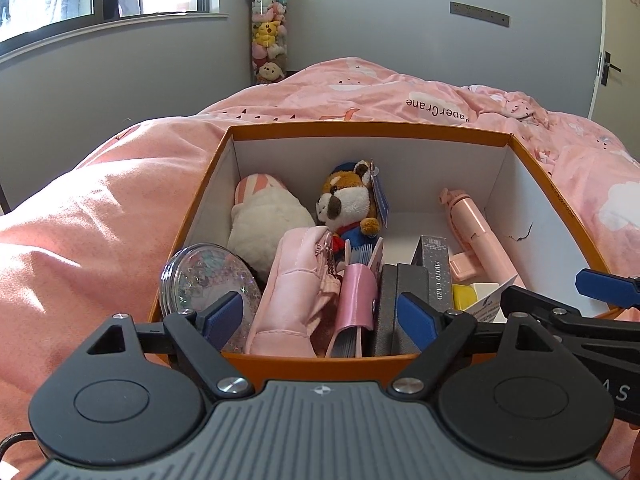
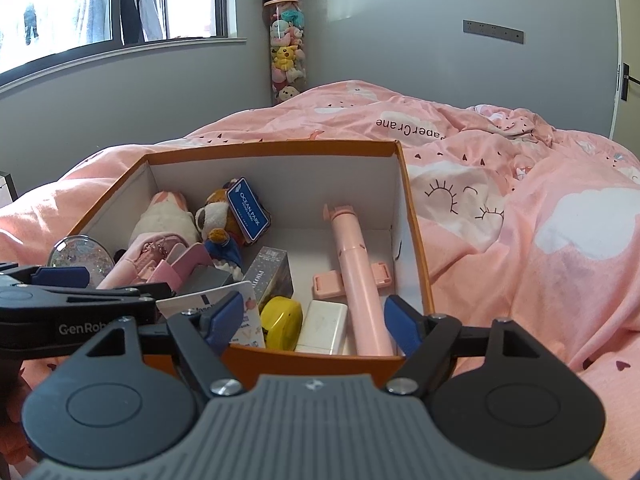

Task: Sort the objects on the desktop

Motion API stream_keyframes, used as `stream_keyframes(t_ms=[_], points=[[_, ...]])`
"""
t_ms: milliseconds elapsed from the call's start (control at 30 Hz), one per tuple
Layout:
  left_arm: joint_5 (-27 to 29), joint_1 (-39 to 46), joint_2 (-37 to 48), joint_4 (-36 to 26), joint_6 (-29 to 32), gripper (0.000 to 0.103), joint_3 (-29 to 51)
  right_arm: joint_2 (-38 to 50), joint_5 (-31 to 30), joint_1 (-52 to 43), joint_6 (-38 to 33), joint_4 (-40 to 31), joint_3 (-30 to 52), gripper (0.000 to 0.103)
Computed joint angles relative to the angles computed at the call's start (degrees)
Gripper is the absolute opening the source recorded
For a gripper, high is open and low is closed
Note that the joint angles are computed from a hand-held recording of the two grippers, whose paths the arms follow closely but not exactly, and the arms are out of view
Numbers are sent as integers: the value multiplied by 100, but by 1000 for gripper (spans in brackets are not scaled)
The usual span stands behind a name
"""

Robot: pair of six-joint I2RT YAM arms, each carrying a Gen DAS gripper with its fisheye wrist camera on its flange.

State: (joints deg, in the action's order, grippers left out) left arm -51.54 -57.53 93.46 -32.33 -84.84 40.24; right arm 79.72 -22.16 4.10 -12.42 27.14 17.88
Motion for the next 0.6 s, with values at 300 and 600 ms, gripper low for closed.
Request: stream_keyframes(t_ms=[300, 600], points=[[16, -4, -4, 29, 18, 100, -8, 9, -2, -1, -3, 6, 2, 79], [20, -1, 0, 35, 22, 100, -7, 9, 1, 1, 2, 9, -1, 79]])
